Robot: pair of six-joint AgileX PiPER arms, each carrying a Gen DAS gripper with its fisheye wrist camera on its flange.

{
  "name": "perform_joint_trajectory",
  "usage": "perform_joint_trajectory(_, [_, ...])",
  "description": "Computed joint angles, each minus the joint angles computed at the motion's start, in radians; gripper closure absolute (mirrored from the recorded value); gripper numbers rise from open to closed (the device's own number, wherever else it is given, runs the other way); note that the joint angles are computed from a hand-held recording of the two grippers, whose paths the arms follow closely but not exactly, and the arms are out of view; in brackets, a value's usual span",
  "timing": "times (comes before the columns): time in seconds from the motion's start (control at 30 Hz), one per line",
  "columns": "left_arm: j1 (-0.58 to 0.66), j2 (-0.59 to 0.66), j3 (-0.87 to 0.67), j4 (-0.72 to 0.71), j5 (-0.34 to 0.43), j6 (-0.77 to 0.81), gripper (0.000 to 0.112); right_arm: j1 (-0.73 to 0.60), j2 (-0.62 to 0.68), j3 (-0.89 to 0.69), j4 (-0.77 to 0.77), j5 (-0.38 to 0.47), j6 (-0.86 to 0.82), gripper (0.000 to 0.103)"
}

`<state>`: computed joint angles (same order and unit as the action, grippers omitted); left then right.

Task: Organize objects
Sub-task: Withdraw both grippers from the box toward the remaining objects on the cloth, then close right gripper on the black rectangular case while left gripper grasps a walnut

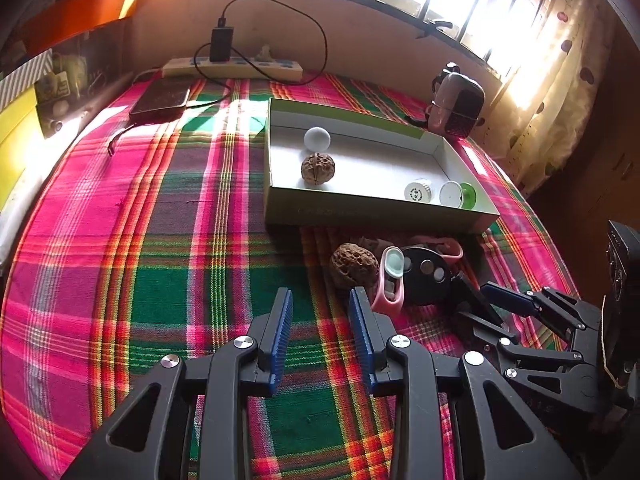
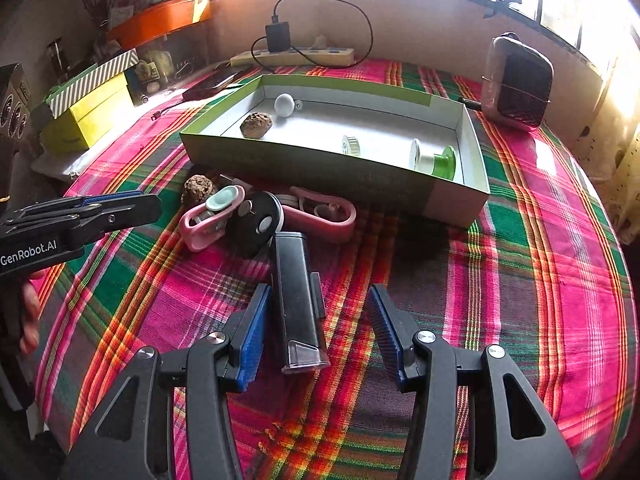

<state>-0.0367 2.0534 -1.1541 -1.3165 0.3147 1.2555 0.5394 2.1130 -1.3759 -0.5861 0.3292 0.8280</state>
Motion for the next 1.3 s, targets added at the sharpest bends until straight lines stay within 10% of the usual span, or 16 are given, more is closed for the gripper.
perform_joint_trajectory(1.3, [-0.041,0.100,-0.180,0.266,0.039,-0.294,0.077,-0.048,-0.038,0.064,-0.140,-0.005,0.143,0.078])
